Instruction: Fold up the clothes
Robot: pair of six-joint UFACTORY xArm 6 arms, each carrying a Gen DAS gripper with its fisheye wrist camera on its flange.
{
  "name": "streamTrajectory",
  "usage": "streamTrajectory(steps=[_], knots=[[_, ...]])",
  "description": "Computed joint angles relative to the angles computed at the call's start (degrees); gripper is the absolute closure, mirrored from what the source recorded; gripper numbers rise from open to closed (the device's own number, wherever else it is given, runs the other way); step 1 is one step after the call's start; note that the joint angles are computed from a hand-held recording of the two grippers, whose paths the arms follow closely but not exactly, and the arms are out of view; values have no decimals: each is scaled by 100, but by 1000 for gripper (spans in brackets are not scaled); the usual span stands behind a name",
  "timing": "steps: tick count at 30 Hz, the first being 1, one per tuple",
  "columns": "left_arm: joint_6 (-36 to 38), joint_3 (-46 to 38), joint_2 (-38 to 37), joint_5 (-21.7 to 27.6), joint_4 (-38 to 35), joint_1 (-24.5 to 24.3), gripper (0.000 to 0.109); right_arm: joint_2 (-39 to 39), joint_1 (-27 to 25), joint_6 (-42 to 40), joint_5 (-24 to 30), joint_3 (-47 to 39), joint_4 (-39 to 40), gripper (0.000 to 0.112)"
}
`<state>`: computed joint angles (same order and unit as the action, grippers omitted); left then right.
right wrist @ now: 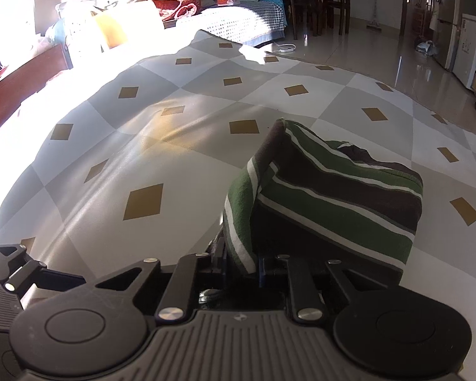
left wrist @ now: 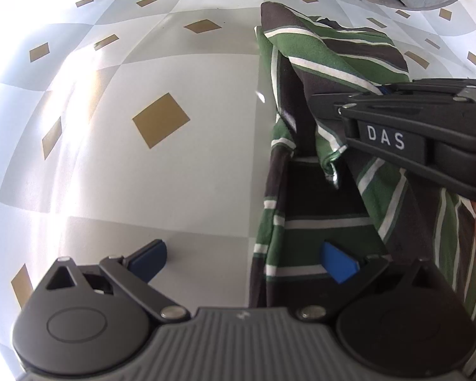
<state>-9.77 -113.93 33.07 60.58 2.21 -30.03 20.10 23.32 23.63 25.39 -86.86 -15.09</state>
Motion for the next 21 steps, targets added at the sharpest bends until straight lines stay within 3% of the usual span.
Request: streamTrajectory(steps=[13,21], knots=[[-93,-153,75,105,-52,13,6,-638,182,1347,1029,170,-3753,99],[-539,-554,202,78,-361,281,6,-398,393,1035,1183,115,-4606,99]])
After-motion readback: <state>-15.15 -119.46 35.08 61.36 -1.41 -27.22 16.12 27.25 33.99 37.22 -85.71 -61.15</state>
